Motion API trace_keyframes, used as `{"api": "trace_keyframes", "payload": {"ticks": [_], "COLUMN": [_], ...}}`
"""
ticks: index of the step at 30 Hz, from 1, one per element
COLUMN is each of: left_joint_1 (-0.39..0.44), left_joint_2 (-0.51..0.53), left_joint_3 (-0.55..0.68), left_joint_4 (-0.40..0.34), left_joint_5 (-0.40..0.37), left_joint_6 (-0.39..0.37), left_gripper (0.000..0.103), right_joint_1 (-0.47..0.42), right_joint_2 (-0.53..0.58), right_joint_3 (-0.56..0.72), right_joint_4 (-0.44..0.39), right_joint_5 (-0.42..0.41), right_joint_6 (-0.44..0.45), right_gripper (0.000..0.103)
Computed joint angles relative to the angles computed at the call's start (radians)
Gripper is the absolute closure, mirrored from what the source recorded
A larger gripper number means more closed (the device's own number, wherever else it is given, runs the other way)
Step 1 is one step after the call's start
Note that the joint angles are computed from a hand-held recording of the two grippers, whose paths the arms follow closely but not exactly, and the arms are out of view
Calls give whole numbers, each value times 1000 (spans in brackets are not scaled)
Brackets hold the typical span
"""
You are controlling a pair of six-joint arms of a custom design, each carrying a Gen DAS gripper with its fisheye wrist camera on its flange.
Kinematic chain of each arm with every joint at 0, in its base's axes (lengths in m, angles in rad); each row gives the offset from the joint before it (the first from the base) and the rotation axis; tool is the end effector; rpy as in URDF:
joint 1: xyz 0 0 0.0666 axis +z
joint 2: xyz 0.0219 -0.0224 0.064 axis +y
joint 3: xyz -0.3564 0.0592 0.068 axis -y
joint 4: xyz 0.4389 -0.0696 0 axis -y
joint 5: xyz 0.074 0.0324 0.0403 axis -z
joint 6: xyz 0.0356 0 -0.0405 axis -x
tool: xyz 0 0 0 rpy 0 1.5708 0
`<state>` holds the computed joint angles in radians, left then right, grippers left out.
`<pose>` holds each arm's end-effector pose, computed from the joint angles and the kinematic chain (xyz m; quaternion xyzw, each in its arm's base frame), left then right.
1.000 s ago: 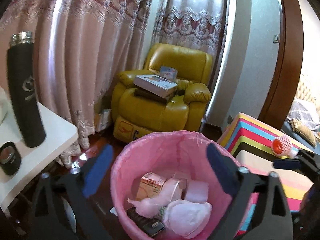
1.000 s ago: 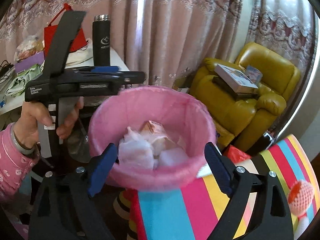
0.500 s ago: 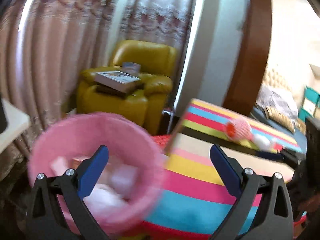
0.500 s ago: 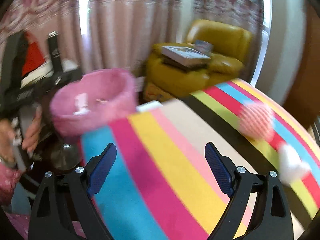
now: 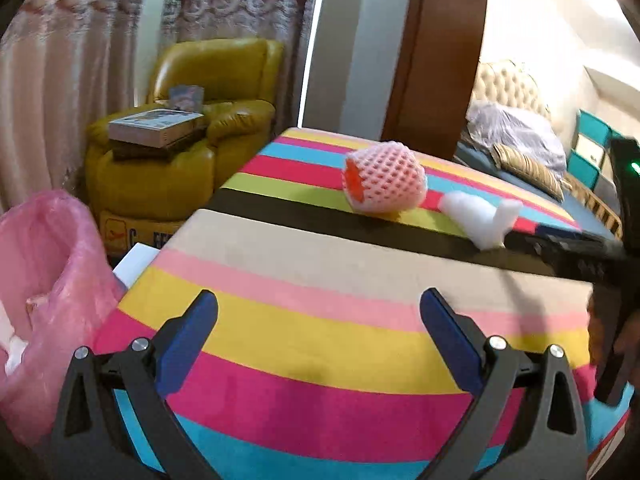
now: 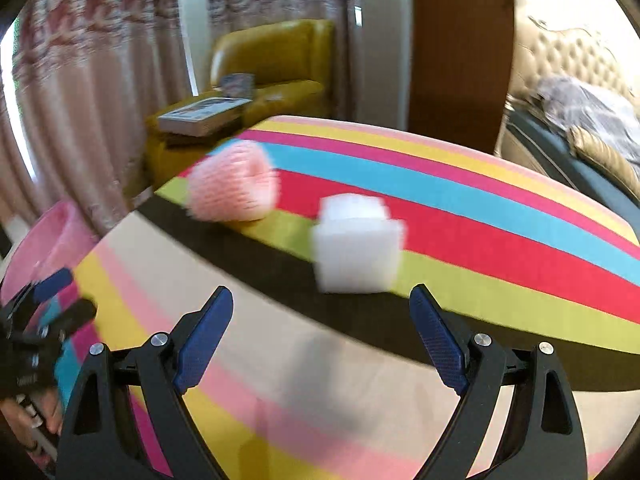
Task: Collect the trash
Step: 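Move both open tools back over the table, then grasp the white foam cup-shaped insert with the right tool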
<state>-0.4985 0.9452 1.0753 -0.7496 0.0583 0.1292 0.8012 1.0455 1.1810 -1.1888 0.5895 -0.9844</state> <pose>0.3436 -0.1899 0.4525 0.1763 0.8711 -0.1660 0.4274 0.2845 0.2646 0.4422 0.1586 0.9143 0.0145 0.3723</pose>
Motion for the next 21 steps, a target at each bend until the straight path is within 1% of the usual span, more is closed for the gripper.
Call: {"api": "trace_keyframes", "payload": {"ticks": [2,4,5,7,9,11,13,14,15,16,19,21], "left_joint_1": [11,34,38,42,42,33,22,19,15,11,9,6], "left_joint_2": [27,49,53,53,51,47,49,49,50,52,60,60], "left_joint_3": [21,38,42,42,40,38,41,42,43,45,52,51], "left_joint_4": [-38,-71,-79,-85,-80,-74,-77,-80,-84,-87,-93,-92], "left_joint_5": [16,61,67,58,58,36,14,8,2,-6,-11,-19], "left_joint_6": [23,34,43,67,62,52,37,32,25,19,7,6], "left_gripper": [5,5,6,6,6,6,6,6,6,6,6,6], "right_joint_1": [-39,-76,-91,-121,-140,-152,-163,-164,-164,-164,-133,-106], "right_joint_2": [25,56,75,108,135,154,160,155,147,142,108,78], "right_joint_3": [10,26,38,56,71,77,79,74,66,62,37,18], "right_joint_4": [-5,-1,-4,2,1,-3,-9,-6,0,-3,-15,-30], "right_joint_5": [-17,-38,-51,-78,-87,-101,-122,-123,-125,-128,-87,-68], "right_joint_6": [16,37,42,60,77,92,94,90,89,94,93,75], "right_gripper": [19,19,19,19,19,19,23,30,36,53,54,54]}}
